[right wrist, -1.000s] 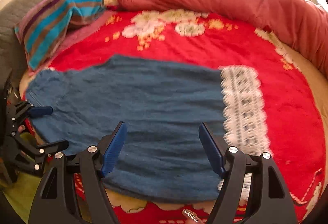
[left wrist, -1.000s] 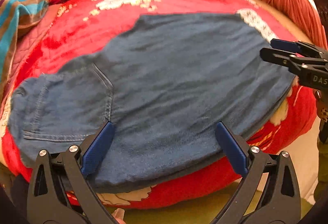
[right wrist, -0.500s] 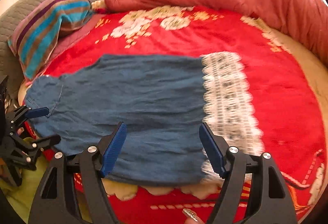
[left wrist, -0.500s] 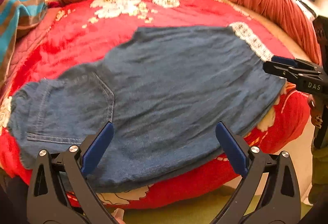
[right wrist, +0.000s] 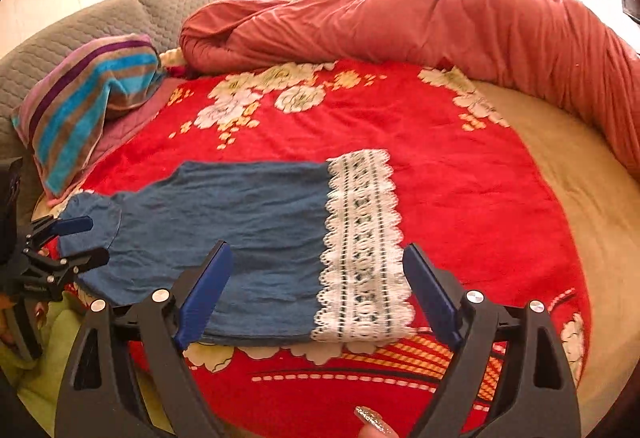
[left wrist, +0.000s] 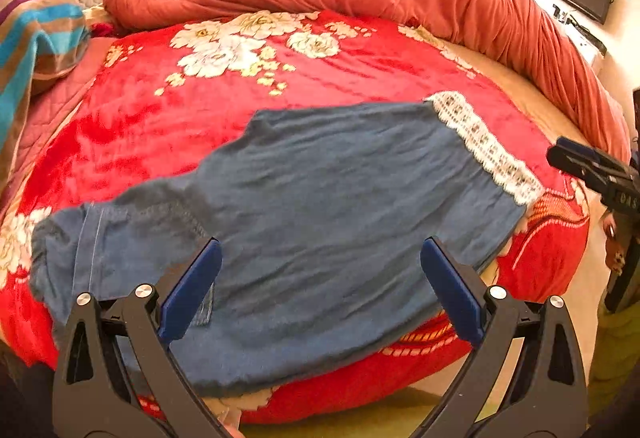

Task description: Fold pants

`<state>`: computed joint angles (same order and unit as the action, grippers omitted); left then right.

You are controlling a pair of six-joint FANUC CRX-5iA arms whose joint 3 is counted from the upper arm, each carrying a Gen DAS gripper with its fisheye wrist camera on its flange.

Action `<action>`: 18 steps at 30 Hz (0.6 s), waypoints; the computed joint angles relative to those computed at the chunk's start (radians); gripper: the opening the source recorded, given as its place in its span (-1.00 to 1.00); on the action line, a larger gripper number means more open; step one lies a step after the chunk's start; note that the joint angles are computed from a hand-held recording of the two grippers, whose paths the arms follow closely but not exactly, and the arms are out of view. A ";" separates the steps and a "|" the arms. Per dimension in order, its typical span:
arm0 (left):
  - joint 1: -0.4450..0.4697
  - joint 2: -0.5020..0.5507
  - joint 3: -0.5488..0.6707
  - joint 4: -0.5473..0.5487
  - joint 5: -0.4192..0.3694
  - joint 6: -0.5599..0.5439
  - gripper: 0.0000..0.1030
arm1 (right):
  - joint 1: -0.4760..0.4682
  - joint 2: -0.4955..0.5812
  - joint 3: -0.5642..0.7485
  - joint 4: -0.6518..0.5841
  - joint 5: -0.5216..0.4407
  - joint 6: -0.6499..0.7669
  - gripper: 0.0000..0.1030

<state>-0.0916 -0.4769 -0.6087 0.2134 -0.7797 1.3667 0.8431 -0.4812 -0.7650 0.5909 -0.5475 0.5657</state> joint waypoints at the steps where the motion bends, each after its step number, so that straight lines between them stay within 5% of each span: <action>1: -0.003 0.010 0.009 0.004 0.002 -0.002 0.81 | -0.004 -0.010 -0.004 0.005 -0.004 -0.005 0.67; 18: -0.142 0.282 0.290 -0.076 0.042 0.031 0.81 | -0.060 -0.028 -0.040 -0.039 0.008 -0.016 0.67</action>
